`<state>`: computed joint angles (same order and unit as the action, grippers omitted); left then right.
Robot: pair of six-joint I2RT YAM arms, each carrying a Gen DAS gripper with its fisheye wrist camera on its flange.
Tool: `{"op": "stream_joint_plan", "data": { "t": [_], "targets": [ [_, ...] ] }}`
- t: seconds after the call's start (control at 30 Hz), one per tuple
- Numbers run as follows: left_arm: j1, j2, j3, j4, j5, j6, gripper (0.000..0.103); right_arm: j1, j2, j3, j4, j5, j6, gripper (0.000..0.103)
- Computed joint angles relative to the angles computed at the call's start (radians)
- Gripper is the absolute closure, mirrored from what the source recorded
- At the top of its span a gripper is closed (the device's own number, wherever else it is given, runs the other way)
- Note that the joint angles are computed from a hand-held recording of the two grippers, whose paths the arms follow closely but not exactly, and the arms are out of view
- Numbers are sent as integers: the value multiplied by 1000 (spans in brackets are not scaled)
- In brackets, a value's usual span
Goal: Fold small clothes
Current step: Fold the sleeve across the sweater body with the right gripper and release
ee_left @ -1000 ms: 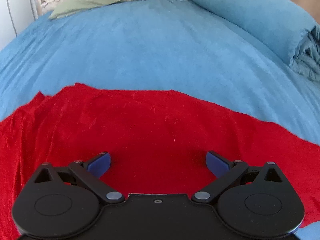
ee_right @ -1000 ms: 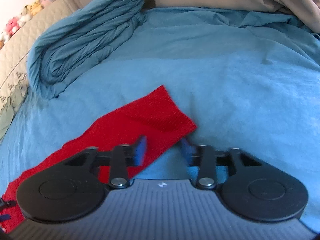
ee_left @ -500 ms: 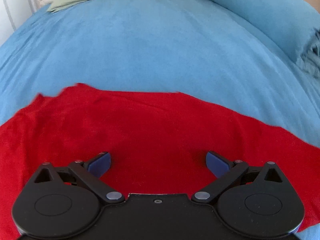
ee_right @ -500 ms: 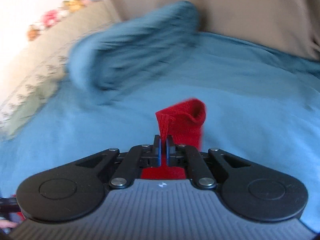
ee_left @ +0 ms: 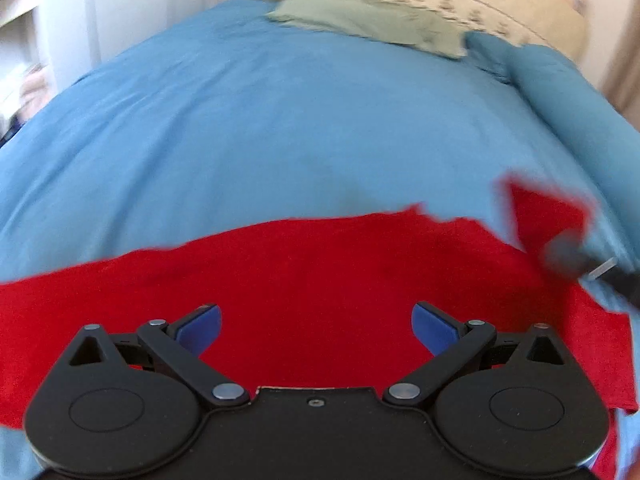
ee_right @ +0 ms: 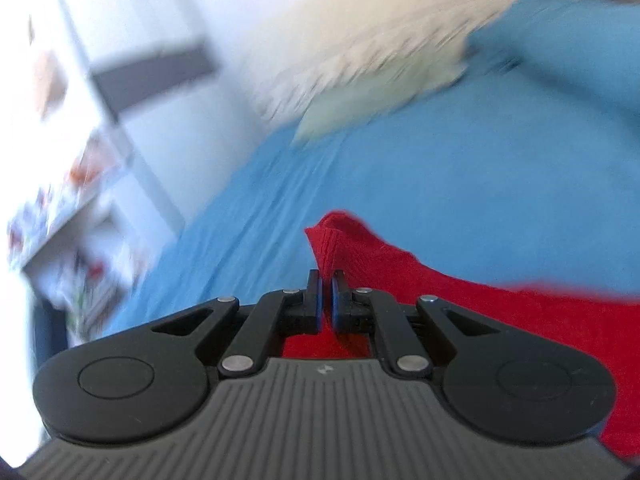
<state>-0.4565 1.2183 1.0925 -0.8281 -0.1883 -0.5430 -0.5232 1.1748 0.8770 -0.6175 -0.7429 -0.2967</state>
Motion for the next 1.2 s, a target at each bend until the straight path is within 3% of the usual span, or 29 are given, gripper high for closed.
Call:
{"op": "stream_joint_plan", "data": {
  "t": [0.17,0.3,0.33,0.37,0.43,0.5,0.67,0.77,0.9,1.0,1.2],
  "targets": [
    [143,-119,-128,7,100,63,0,340,-29,-275,236,257,124,83],
    [144,-164,-175,26,135,62,0,399,-79,-372,281,330,110,82],
    [171,-147,-198,72,160,87,0,406,-82,-381,287,337,98,79],
    [161,-138,-195,78,161,85,0,405,-89,-387,283,335,82,78],
    [141,-170,-238,99,164,84,0,344,-102,-398,247,273,8,58],
    [111,-142,-218,117,170,81,1,283,-121,-404,207,217,-78,44],
    [37,-65,-198,210,217,117,3,116,-260,-409,36,154,-304,36],
    [-26,-11,-215,292,234,151,9,-79,-269,-377,-78,79,-490,29],
    [-80,30,-245,370,202,141,15,-257,-231,-355,-132,30,-674,22],
    [-96,33,-263,419,186,132,16,-324,-184,-344,-129,19,-731,19],
    [-91,35,-288,452,179,105,28,-374,-155,-344,-115,-9,-739,16]
  ]
}}
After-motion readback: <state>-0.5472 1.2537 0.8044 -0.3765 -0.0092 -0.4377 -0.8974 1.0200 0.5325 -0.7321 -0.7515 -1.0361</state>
